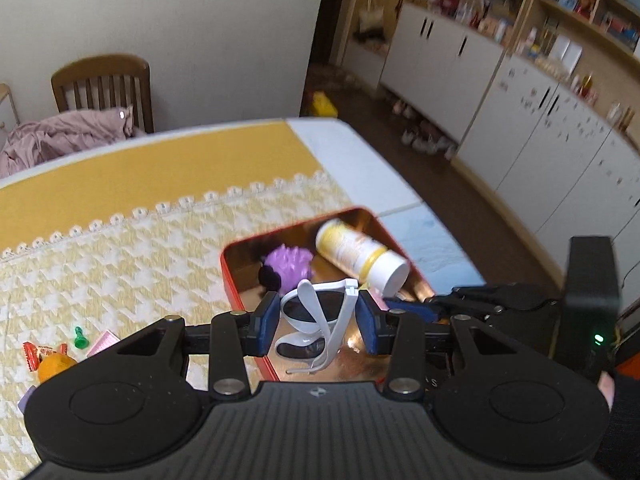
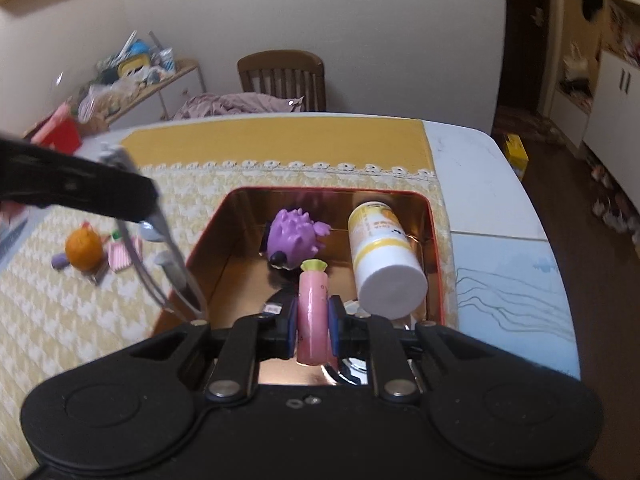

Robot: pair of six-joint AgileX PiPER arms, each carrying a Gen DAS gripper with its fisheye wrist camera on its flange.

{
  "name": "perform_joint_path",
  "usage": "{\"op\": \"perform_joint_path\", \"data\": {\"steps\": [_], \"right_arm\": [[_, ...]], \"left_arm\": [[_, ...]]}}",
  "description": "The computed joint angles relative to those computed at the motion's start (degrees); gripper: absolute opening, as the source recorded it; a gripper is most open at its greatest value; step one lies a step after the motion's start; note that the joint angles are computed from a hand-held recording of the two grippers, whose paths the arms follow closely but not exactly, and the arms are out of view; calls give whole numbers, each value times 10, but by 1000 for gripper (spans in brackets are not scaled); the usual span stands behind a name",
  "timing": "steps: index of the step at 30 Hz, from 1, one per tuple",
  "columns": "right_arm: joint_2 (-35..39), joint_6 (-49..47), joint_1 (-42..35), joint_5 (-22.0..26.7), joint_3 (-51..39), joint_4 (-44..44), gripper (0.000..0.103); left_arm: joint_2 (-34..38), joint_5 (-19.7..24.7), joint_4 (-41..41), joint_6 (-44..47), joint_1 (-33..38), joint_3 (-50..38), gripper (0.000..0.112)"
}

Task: Organize rigid objects
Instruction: 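Carry the sunglasses and pink tube over the red box with both grippers, then open both grippers to drop the sunglasses and pink tube into the red box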

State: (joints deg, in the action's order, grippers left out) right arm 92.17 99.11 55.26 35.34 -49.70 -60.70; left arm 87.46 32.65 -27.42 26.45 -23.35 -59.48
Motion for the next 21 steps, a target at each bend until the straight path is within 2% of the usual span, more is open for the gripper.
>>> {"op": "perform_joint_path", "data": {"steps": [5, 7, 16, 21], "right_arm": [[-1, -23, -15, -32, 13, 2, 15], [0, -31, -16, -37, 17, 2, 15], [7, -61, -40, -73, 26, 8, 14], [6, -74, -42, -79, 28, 15, 14]], "left_arm": [[65, 0, 74, -87, -32, -31, 40], [79, -15, 86, -101, -40, -37, 40], [165, -26, 169, -184, -86, -116, 40], [215, -15, 223, -235, -111, -169, 40]]}}
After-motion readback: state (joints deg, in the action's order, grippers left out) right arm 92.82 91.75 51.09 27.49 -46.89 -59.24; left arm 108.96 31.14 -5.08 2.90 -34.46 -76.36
